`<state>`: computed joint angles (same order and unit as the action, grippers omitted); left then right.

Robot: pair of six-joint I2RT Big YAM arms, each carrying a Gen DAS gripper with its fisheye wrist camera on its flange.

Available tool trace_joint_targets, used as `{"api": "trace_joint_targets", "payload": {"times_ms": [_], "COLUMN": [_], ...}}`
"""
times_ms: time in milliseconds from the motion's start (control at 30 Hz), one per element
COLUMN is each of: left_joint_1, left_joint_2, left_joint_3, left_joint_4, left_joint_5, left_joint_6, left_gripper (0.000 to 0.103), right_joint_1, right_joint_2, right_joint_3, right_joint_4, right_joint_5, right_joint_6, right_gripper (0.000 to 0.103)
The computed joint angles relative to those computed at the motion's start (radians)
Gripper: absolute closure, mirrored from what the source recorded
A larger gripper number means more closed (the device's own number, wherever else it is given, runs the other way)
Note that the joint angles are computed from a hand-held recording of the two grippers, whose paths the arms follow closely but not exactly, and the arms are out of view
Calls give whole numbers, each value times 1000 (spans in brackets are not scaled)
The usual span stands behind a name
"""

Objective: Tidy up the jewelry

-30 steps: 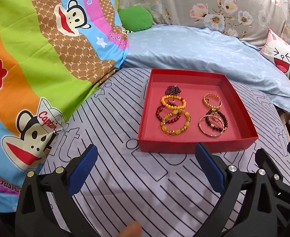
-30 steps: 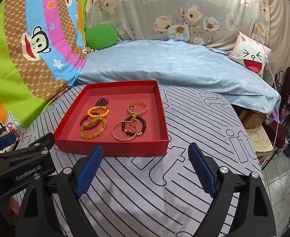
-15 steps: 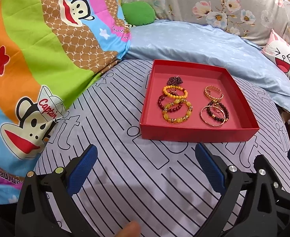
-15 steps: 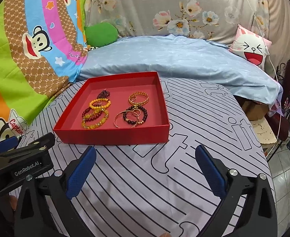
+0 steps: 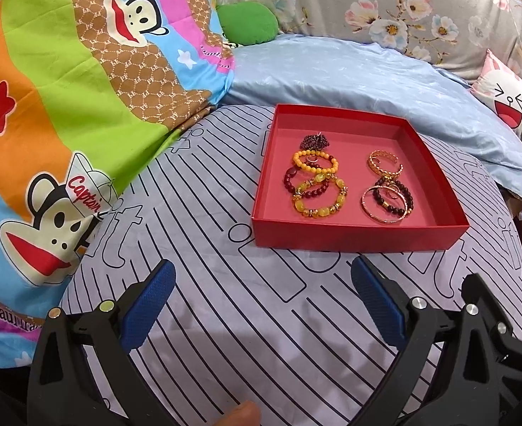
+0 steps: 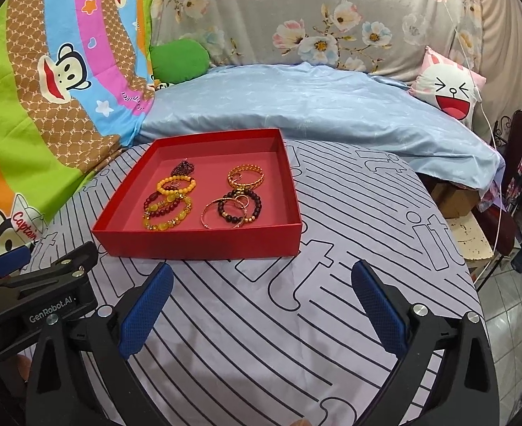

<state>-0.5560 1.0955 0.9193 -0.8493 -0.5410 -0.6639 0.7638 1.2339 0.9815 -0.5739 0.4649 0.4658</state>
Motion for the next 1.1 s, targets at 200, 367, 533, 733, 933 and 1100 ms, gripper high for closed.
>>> {"api": "trace_joint_targets", "payload": {"times_ms": [200,367,533,733,933,1100], "left_joint_1": [3,10,4,5,6,1], "left_joint_2": [-1,-4,1,10,10,10], "left_joint_3": [-8,-15,-16,-16,-20,-21], "left_joint_4": [11,24,26,23,29,27], "left_joint_5": [17,39,35,38,33,15], "left_joint_6": [7,9,18,20,19,12], "left_gripper": [8,7,7,7,7,7], "right_joint_1": [-3,-3,-6,-4,-2,-2], "right_joint_2": [-1,-2,-1,2,5,8], "right_joint_3": [-3,-5,-8,-7,-5,-6], "right_joint_4": [-2,-1,-7,-13,-15,-14], "right_joint_5": [-1,1,-2,1,1,1], "right_joint_6": [4,5,11,14,17,16], "right_gripper": [6,6,6,6,6,6]}}
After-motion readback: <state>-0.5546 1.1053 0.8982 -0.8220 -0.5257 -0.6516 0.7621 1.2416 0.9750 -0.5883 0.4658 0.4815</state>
